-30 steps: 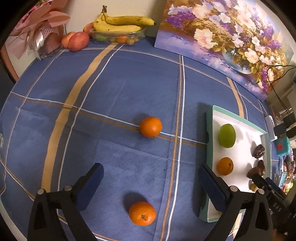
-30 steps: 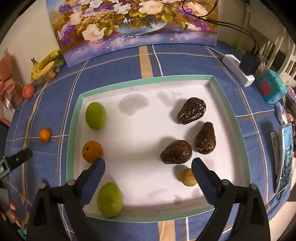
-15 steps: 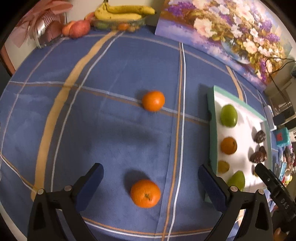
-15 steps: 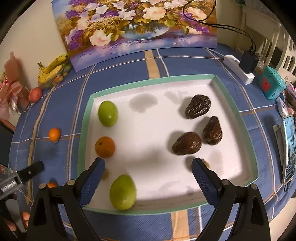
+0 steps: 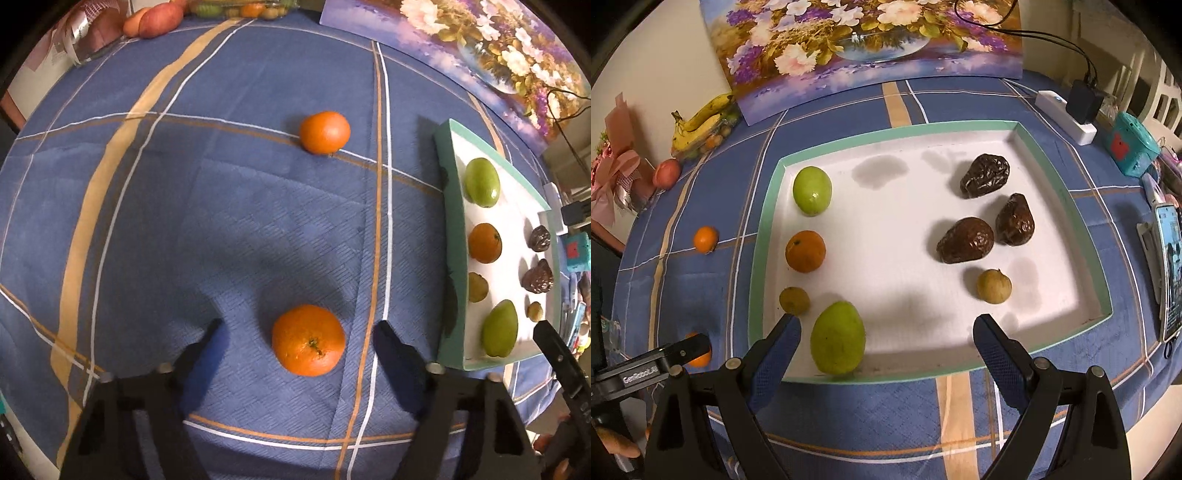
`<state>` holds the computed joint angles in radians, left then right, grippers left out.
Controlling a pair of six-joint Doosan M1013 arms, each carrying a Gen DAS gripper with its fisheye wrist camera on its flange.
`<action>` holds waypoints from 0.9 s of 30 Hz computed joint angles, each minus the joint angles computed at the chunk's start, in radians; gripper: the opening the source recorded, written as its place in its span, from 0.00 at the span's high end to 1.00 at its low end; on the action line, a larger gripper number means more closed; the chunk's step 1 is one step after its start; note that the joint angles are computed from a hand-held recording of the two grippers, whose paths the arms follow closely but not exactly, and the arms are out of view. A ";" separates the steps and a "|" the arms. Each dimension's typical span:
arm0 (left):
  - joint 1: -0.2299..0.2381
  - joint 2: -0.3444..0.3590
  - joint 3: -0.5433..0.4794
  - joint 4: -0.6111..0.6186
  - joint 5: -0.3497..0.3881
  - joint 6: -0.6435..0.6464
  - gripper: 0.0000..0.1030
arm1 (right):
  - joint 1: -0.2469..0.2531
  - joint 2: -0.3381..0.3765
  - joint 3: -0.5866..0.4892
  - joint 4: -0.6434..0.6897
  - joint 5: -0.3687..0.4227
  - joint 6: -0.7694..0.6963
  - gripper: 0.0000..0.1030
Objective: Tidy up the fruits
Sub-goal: 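Move the left gripper to the orange on the cloth and close on it, then lift the orange with the left gripper while the right gripper grasps the other loose orange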
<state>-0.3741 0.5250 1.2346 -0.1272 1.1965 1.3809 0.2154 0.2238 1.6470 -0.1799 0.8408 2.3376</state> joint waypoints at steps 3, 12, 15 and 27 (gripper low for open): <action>0.002 -0.001 0.005 -0.006 0.001 0.002 0.40 | 0.000 -0.004 0.004 0.000 -0.003 0.004 0.08; 0.012 -0.012 0.016 -0.030 -0.022 0.011 0.60 | 0.000 -0.005 0.004 0.001 -0.003 0.005 0.08; 0.011 -0.008 0.001 -0.031 -0.032 -0.014 0.60 | -0.001 -0.005 0.004 0.005 -0.002 0.004 0.08; 0.029 0.000 -0.043 -0.059 -0.121 -0.075 0.60 | -0.006 0.014 -0.023 0.056 0.006 -0.063 0.08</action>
<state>-0.3453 0.5250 1.1918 -0.1858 1.0751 1.3058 0.2097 0.2377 1.6236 -0.1239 0.8468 2.2750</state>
